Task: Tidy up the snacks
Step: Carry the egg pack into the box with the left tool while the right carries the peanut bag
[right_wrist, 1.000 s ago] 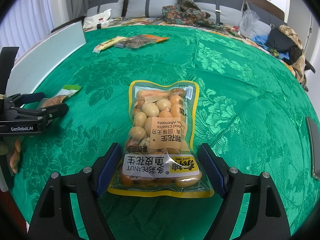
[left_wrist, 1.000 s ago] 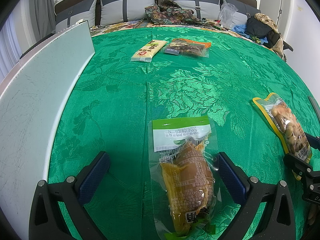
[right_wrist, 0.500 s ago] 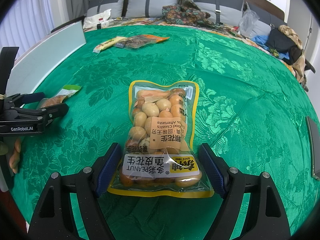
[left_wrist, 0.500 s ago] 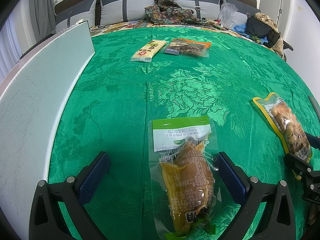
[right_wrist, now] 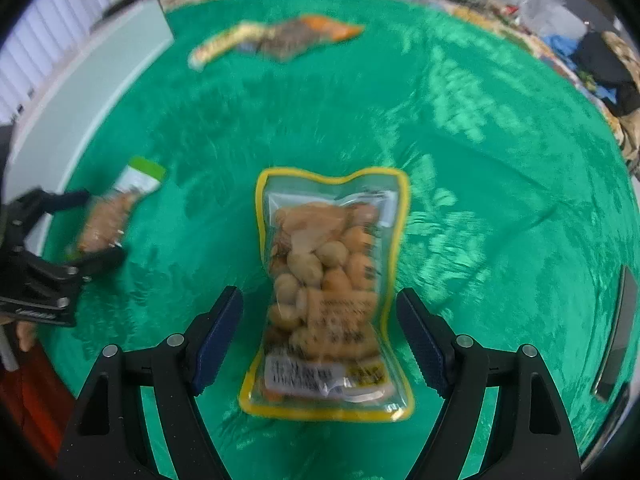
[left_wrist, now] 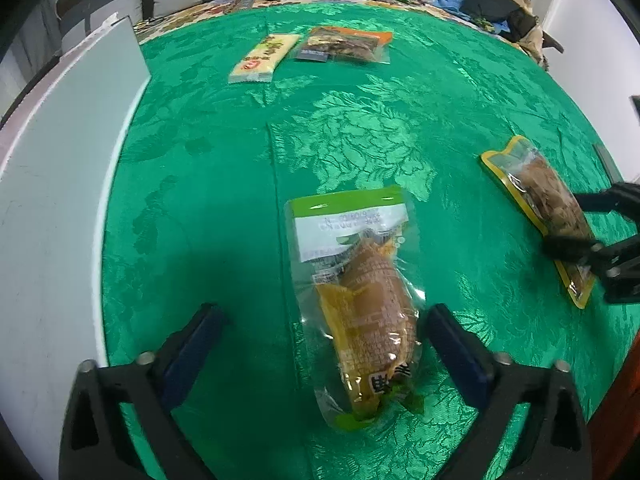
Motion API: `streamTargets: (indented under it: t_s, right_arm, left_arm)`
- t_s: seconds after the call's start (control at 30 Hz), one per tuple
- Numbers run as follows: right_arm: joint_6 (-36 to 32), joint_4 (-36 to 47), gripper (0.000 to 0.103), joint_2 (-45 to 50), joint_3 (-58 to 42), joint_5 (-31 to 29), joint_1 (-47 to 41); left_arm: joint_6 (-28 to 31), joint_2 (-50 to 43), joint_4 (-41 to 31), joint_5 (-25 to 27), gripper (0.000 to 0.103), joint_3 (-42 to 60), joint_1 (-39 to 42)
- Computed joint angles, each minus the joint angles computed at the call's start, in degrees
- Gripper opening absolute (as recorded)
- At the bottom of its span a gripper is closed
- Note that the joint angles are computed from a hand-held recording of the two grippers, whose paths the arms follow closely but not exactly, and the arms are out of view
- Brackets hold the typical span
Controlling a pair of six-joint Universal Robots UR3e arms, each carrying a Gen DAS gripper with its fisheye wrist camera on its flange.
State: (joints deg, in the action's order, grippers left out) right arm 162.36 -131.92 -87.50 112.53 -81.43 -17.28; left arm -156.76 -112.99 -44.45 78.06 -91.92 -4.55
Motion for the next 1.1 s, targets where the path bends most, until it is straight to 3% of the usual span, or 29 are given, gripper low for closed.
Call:
streamTargets:
  t_s: [0.03, 0.07, 0.1, 0.17, 0.27, 0.4, 0.5, 0.6, 0.73, 0.87, 0.97, 1.1]
  right_arm:
    - [0.4, 1.2, 0.081, 1.9, -1.7, -0.8, 0.7]
    - [0.8, 1.0, 0.077, 2.2, -1.7, -1.5, 0.7]
    - [1.7, 0.1, 0.062, 1.6, -1.0, -2.0, 0.5]
    - [2.0, 1.0, 0.058, -0.7, 0.5, 0.4, -1.8]
    - [1.2, 4.0, 0.057, -5.5, 4.0, 4.8, -6.8]
    - [-0.1, 10.5, 0.057, -14.7, 7.6, 13.1, -14.7]
    - [0.8, 15.8, 0.057, -18.9, 4.3, 16.9, -14.1]
    - [3.9, 16.9, 0.057, -19.2, -1.4, 19.9, -8.8]
    - [14.5, 11.2, 0.058, -10.2, -16.6, 21.6, 7.1]
    - [23.8, 5.8, 0.059, 4.4, -34.6, 20.8, 22.6]
    - [29.0, 3.6, 0.064, 16.3, -48.7, 19.5, 31.6]
    - [32.8, 4.8, 0.068, 27.5, -62.7, 17.2, 37.9]
  left_arm:
    - [0.5, 1.1, 1.1, 0.1, 0.050, -1.2, 0.1]
    - [0.7, 1.8, 1.5, 0.7, 0.053, -1.6, 0.0]
    - [0.8, 2.4, 0.9, 0.7, 0.052, -1.8, 0.3]
    - [0.9, 4.8, -0.1, -3.7, 0.051, -4.4, 3.1]
    - [-1.2, 8.9, 0.4, -6.6, 0.051, -8.8, 5.8]
    - [-2.4, 18.0, -3.3, -15.3, 0.051, -14.8, 11.3]
    - [-0.8, 25.5, -10.7, -21.7, 0.051, -15.5, 16.8]
    - [4.7, 33.1, -21.5, -27.3, 0.051, -12.3, 25.7]
    - [11.4, 35.7, -30.4, -28.7, 0.052, -5.5, 38.1]
    - [12.5, 32.8, -28.3, -24.1, 0.053, -2.4, 47.9]
    - [11.3, 30.5, -23.9, -21.1, 0.077, -2.9, 53.9]
    - [12.2, 31.0, -22.4, -20.7, 0.082, -5.7, 61.2]
